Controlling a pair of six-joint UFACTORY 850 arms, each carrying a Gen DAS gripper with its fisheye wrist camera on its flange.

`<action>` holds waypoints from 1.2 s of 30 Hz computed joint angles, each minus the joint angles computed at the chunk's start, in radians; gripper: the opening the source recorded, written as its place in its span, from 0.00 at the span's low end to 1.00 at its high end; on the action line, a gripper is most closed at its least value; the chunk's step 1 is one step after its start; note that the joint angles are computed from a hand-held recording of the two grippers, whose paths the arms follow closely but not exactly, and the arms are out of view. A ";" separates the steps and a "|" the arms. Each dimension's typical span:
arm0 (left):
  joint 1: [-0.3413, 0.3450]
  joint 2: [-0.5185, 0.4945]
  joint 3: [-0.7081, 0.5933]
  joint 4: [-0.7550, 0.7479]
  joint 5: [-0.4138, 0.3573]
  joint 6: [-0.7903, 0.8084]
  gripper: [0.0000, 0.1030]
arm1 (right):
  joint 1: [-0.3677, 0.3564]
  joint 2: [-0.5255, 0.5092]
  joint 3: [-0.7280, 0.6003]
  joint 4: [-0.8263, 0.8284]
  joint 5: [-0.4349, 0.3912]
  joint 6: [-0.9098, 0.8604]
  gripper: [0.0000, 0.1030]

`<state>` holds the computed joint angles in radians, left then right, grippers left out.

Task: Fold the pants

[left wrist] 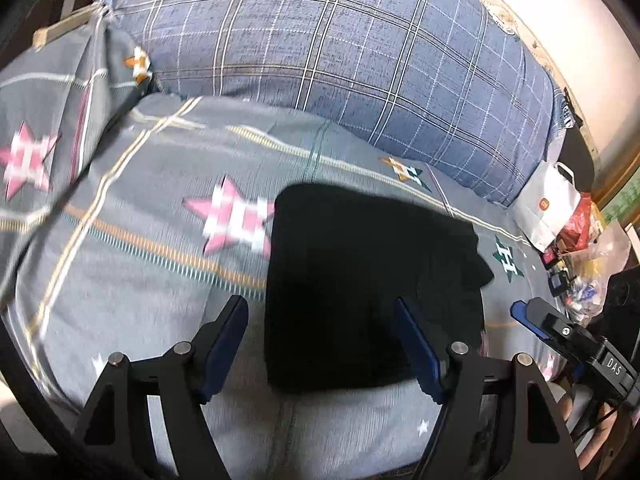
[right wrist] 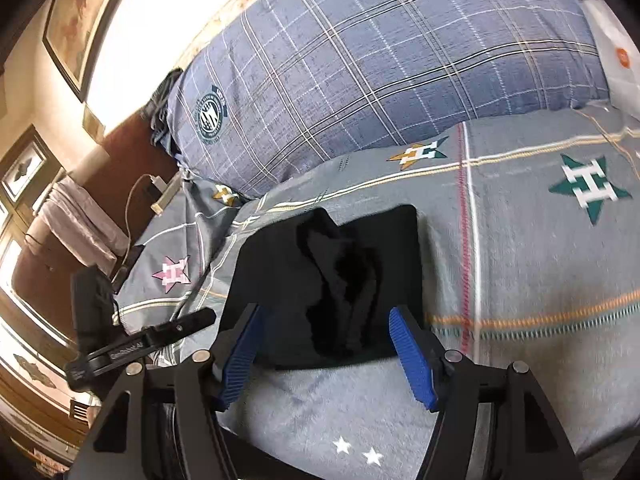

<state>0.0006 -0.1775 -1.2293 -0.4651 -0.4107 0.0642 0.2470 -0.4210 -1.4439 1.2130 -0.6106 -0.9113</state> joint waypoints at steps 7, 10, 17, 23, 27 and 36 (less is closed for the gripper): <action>0.049 -0.193 -0.232 -0.035 -0.140 0.007 0.73 | 0.044 -0.220 -0.329 -0.304 -0.067 0.247 0.48; 0.072 -0.220 -0.246 -0.153 -0.156 0.116 0.72 | 0.053 -0.293 -0.435 -0.404 -0.099 0.319 0.25; 0.088 -0.238 -0.203 -0.217 -0.124 0.135 0.70 | 0.039 -0.348 -0.454 -0.336 -0.108 0.249 0.18; 0.058 -0.254 -0.231 -0.048 -0.099 0.010 0.71 | 0.053 -0.383 -0.508 -0.411 -0.094 0.330 0.18; 0.088 -0.256 -0.230 -0.201 -0.134 0.112 0.72 | 0.027 -0.383 -0.504 -0.301 -0.150 0.295 0.23; 0.121 -0.146 -0.104 -0.395 -0.114 0.294 0.72 | -0.068 -0.233 -0.274 0.066 -0.185 0.045 0.82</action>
